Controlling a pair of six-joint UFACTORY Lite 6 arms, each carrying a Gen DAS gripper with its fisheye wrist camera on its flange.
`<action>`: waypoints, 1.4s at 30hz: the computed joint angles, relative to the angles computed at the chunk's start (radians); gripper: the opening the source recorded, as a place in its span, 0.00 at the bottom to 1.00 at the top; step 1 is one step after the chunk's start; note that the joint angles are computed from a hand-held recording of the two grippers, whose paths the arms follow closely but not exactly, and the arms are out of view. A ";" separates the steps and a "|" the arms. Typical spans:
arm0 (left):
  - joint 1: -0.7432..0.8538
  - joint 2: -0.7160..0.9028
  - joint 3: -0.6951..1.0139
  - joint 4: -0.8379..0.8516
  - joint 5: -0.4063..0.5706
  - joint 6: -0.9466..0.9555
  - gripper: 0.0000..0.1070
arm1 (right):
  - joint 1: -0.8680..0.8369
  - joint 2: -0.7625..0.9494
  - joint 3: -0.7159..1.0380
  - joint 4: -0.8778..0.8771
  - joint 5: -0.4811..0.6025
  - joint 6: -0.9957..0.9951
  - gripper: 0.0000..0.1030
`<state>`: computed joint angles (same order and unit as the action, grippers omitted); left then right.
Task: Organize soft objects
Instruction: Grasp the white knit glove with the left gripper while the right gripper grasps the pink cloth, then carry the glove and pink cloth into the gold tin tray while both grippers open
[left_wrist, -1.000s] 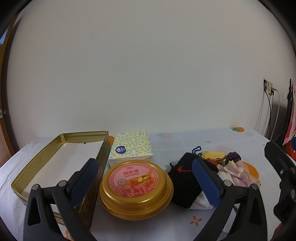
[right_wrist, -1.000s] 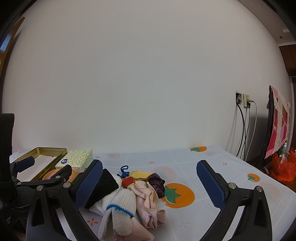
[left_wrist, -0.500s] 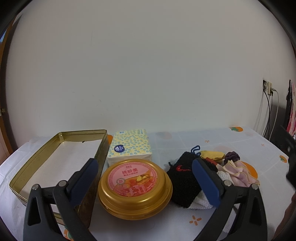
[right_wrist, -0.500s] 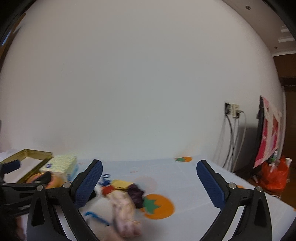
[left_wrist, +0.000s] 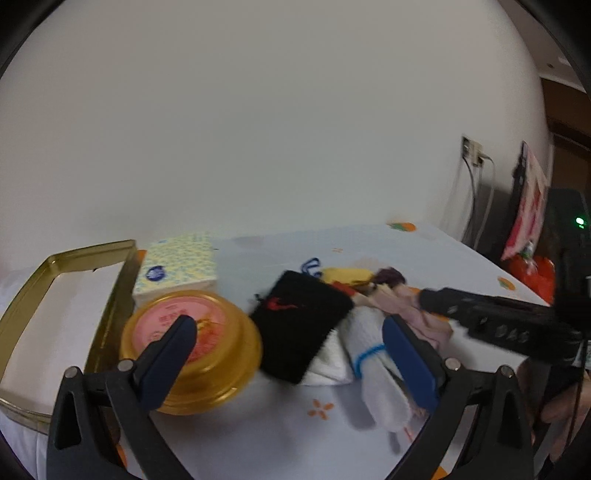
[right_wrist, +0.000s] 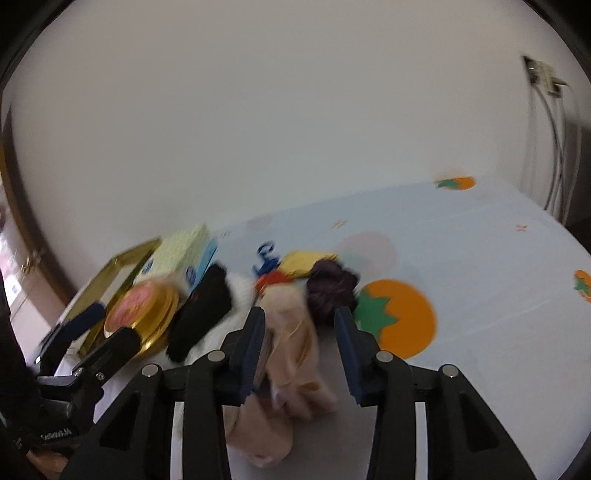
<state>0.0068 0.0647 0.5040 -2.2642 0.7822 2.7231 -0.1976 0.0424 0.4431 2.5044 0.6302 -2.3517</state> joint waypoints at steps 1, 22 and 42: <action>-0.007 -0.012 -0.010 0.004 -0.002 0.007 0.93 | 0.024 0.015 0.013 0.011 -0.031 -0.009 0.41; -0.363 0.217 0.297 0.131 -0.397 -0.358 0.38 | -0.198 -0.330 -0.249 0.047 0.192 -0.020 0.05; -0.047 -0.051 0.071 0.291 0.076 -0.343 0.25 | -0.137 -0.261 -0.219 0.223 0.184 -0.101 0.05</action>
